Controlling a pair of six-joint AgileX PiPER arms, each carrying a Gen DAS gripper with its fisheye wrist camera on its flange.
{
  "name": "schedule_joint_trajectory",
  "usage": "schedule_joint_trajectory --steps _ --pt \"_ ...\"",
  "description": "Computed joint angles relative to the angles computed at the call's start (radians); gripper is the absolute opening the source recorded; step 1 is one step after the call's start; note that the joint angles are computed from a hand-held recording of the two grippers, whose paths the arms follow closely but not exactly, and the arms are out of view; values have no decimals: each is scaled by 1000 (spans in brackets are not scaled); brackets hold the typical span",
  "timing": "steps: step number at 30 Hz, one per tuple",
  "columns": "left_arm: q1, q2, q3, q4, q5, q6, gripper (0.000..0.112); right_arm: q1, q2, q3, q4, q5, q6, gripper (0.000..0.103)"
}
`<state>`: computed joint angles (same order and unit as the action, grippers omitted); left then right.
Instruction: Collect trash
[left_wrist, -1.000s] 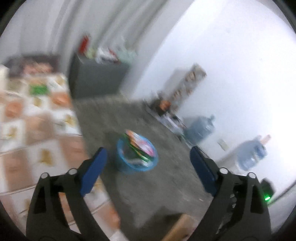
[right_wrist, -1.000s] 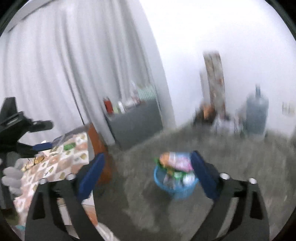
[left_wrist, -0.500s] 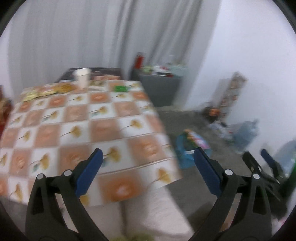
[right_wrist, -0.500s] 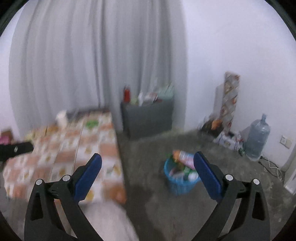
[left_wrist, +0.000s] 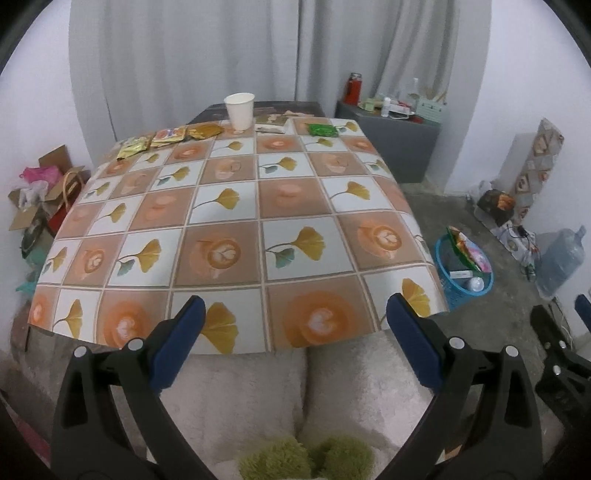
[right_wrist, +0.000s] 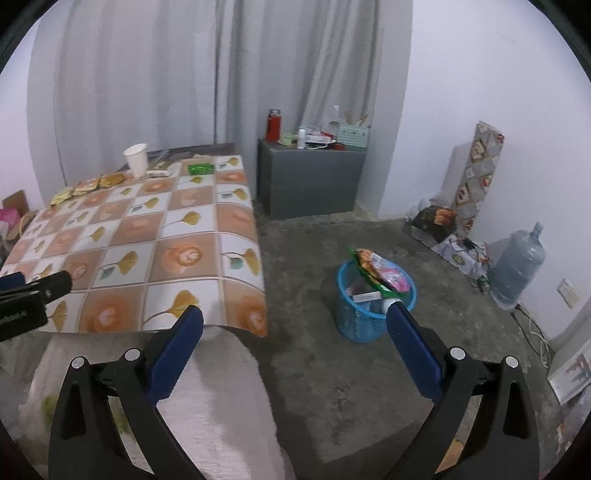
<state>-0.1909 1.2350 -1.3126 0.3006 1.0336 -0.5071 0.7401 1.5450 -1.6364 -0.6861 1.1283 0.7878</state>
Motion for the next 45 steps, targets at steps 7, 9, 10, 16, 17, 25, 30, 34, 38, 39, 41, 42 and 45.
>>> schedule_joint_trajectory --steps 7,9,10,16,17,25,30,34,38,39,41,42,45 --pt "-31 -3 -16 76 24 -77 94 -31 -8 15 14 -6 2 97" --pt "-40 -5 -17 86 30 -88 94 -35 -7 16 14 -8 1 97" --pt "-41 -4 -18 87 31 -90 94 -35 -7 19 13 -7 4 97" --pt "-59 -1 -23 100 47 -115 94 -39 -5 17 16 -3 5 97" --pt "-47 -2 -23 89 42 -98 94 -40 -6 17 16 -3 4 97" --pt "-50 1 -22 75 46 -94 94 -41 -6 17 18 -5 5 97" --pt "-49 3 -22 72 46 -90 94 -40 -4 15 15 -2 8 97" --pt "-50 3 -23 69 49 -90 94 -43 -6 17 18 -3 5 97" --pt "-51 4 -20 63 47 -83 94 -47 -13 19 21 2 1 97" --pt "-50 3 -18 61 46 -81 94 -47 -14 20 21 0 2 97" --pt "-53 4 -19 64 47 -85 94 -48 -13 19 22 1 -1 97" --pt "-51 3 -18 62 45 -83 94 -47 -13 19 22 1 0 97" --pt "-60 2 -16 72 47 -95 94 -48 -12 18 21 1 1 97"
